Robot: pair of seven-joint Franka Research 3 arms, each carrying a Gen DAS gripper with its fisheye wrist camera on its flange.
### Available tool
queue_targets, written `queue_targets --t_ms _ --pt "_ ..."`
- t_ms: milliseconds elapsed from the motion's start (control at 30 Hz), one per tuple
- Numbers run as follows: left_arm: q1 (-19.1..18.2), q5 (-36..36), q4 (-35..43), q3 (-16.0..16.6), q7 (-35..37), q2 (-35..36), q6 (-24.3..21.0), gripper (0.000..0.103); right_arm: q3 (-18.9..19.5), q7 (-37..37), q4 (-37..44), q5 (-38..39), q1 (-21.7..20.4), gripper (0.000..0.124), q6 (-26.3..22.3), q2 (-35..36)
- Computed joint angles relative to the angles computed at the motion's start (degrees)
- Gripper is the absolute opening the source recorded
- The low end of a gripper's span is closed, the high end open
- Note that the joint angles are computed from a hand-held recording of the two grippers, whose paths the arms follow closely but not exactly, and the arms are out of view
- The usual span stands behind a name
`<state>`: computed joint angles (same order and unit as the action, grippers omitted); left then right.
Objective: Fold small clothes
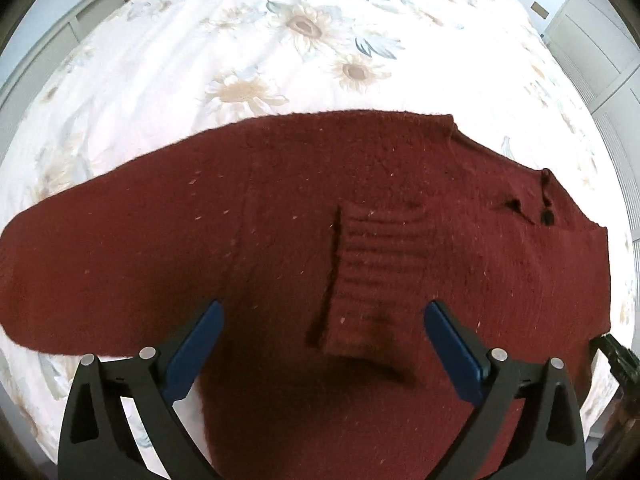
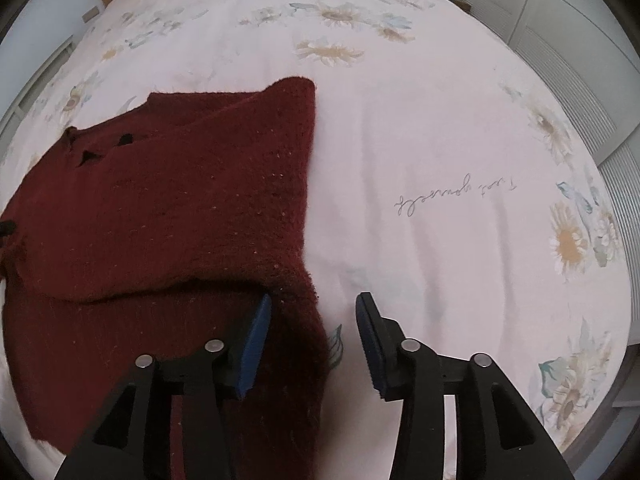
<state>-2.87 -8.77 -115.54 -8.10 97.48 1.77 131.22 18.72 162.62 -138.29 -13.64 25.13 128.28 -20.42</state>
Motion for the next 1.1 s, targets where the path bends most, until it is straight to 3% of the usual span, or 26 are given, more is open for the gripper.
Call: queue_targets --t_ms 200,300,333,400,500,567,767,933,1000,1100 --pt "-0.8 3.8 2.3 -1.0 -2.7 4.5 -2.8 0.098 0.1 -1.1 0.5 0.7 0.5 0.049 -1.3 -0.1" --pt "-1.2 5.8 -0.1 -1.3 -3.8 3.4 -0.8 0.094 -0.1 -0.9 0.2 1.1 0.5 0.049 -1.5 -0.1" --pt "-1.4 6.1 -1.0 -1.5 -3.2 2.8 0.0 0.089 -0.1 -0.8 0.2 1.2 0.5 0.049 -1.4 0.0" --pt "-1.8 5.1 -2.1 -2.0 -1.3 2.0 1.2 0.061 -0.2 -0.4 0.1 1.4 0.5 0.049 -0.9 0.2" --pt "-2.8 5.6 -2.8 -2.4 0.1 1.1 2.1 0.033 -0.1 -0.1 0.5 1.3 0.4 0.049 -0.5 0.6" --pt "-3.2 4.7 -4.1 -2.4 2.5 -0.2 3.5 0.024 -0.1 -0.3 1.0 1.1 0.5 0.049 -0.5 1.1" --pt "-3.5 0.4 -9.0 -0.7 4.6 -5.5 11.5 0.023 -0.3 -0.4 2.0 0.6 0.8 0.049 -0.9 2.0" --pt "-3.3 5.3 -10.1 -0.2 2.1 -5.2 9.3 0.024 -0.6 -0.7 2.2 1.0 1.2 0.049 -0.6 2.4" --pt "-3.3 6.9 -11.5 -0.3 0.9 -5.6 9.8 0.029 -0.6 -1.2 2.6 1.1 1.4 0.050 -1.4 2.5" --pt "-3.7 8.6 -10.7 -0.8 -2.4 -5.0 9.3 0.037 -0.4 -1.0 3.2 0.5 1.4 0.063 -2.3 2.1"
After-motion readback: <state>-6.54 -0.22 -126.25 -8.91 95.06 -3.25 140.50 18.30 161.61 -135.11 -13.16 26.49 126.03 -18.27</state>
